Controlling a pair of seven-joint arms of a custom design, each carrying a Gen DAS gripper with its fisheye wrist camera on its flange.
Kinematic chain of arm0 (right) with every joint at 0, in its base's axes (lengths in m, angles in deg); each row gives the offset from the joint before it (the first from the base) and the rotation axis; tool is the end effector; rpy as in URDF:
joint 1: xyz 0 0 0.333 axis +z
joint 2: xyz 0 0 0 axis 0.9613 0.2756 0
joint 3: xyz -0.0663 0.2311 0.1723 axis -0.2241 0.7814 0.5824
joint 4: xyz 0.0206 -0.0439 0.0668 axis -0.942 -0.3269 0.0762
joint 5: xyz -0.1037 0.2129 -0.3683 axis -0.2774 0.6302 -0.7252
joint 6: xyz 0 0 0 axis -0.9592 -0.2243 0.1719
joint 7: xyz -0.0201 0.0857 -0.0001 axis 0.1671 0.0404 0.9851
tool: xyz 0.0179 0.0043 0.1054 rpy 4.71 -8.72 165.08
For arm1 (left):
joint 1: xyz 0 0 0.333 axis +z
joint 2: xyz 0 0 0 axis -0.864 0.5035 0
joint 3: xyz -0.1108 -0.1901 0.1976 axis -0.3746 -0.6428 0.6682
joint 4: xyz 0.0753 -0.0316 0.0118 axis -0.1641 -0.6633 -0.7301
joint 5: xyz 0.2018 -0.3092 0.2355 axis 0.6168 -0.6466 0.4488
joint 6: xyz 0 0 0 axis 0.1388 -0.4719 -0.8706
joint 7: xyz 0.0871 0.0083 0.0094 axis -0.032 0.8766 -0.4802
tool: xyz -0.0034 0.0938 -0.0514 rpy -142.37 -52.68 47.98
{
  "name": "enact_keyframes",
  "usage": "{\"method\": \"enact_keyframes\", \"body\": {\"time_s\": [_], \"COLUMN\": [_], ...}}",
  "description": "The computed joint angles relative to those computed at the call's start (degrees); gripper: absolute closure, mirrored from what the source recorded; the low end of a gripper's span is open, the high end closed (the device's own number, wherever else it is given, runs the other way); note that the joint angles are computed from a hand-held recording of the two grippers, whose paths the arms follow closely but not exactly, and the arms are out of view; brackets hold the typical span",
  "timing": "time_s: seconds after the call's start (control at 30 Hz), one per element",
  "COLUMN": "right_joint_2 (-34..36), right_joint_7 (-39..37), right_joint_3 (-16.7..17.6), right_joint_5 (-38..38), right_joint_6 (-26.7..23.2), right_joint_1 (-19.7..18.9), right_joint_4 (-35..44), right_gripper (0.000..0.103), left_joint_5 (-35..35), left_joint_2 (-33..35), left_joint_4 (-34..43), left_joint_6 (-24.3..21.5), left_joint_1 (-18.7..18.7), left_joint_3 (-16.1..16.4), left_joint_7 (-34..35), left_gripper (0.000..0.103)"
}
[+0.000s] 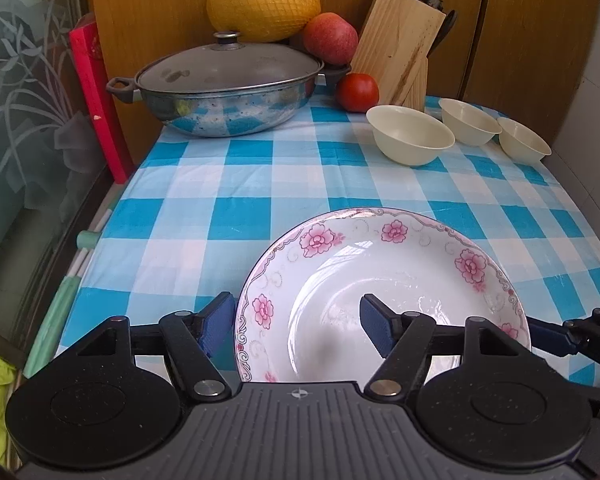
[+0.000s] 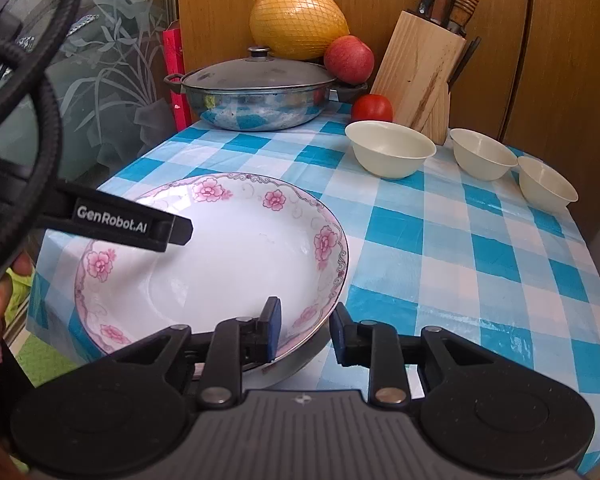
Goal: Organize plates and bowls
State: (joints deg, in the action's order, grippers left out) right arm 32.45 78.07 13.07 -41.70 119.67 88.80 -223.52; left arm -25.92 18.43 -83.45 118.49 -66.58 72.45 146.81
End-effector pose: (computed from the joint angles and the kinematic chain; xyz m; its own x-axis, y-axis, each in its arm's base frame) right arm 0.4156 0.3114 0.4616 0.2186 -0.9758 0.0062 -0.6559 -0.1516 -0.7394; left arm 0.4742 -0.1118 0.4989 -0.1721 -0.9849 0.0173 -0.7542 0.1204 -0.6455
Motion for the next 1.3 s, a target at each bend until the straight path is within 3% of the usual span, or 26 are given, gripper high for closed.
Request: {"method": "enact_keyframes", "body": {"time_s": [0.13, 0.3, 0.47, 0.6, 0.7, 0.8, 0.87, 1.0, 1.13, 1.23, 1.3], "right_joint_2": [-0.41, -2.99, -1.72, -0.08, 1.38, 4.56, 7.8, 14.71, 21.58, 26.53, 29.21], "right_joint_7": [0.63, 8.93, 8.66, 8.46, 4.4, 4.9, 2.6, -6.43, -6.06, -10.17, -10.65], "right_joint_3": [0.94, 4.26, 1.34, 0.36, -3.37, -3.91, -6.74, -12.88, -13.64, -14.45, -15.12], "right_joint_5": [-2.35, -10.33, -7.2, -6.28, -1.76, -0.67, 3.33, 19.36, 20.06, 26.39, 27.43], "right_joint_6": [-0.78, 1.19, 1.9, 1.49, 1.82, 2.49, 4.01, 5.63, 3.69, 1.47, 0.08], "right_joint_1": [-0.77, -5.64, -4.79, -5.58, -3.69, -5.89, -4.84, -0.49, -1.31, -0.78, -0.32], "right_joint_4": [0.01, -0.85, -0.1, 2.46, 4.21, 7.35, 9.76, 15.68, 23.28, 28.5, 31.3], "right_gripper": [0.076, 0.075, 0.074, 0.074, 0.074, 0.073, 0.073, 0.073, 0.073, 0.074, 0.08], "left_joint_5": [0.18, 0.13, -3.47, -5.49, -5.52, -4.94, -3.7, -1.51, 2.83, -0.4, -2.11], "left_joint_2": [0.45, 1.18, 4.19, 6.5, 8.11, 12.64, 16.9, 26.98, 35.05, 39.23, 41.73], "left_joint_4": [0.44, 1.08, 4.85, 7.83, 9.71, 15.0, 19.79, 31.26, 39.34, 43.9, 46.8], "left_joint_6": [0.28, 0.46, -2.17, -1.45, 0.63, 0.72, 0.4, -4.36, -7.13, -10.35, -12.03], "left_joint_1": [0.19, 0.28, -1.45, -1.86, -1.67, -1.36, -1.06, -0.88, -0.93, -0.36, -0.12], "left_joint_3": [-0.21, -0.14, 1.66, 1.34, 0.72, -0.29, -1.27, -2.74, -3.22, -3.76, -4.01], "left_joint_7": [-0.36, -0.71, 0.67, 1.11, 1.39, 0.49, -0.23, -3.21, -8.31, -7.25, -6.73], "left_gripper": [0.027, 0.026, 0.022, 0.024, 0.021, 0.021, 0.021, 0.024, 0.027, 0.035, 0.04]}}
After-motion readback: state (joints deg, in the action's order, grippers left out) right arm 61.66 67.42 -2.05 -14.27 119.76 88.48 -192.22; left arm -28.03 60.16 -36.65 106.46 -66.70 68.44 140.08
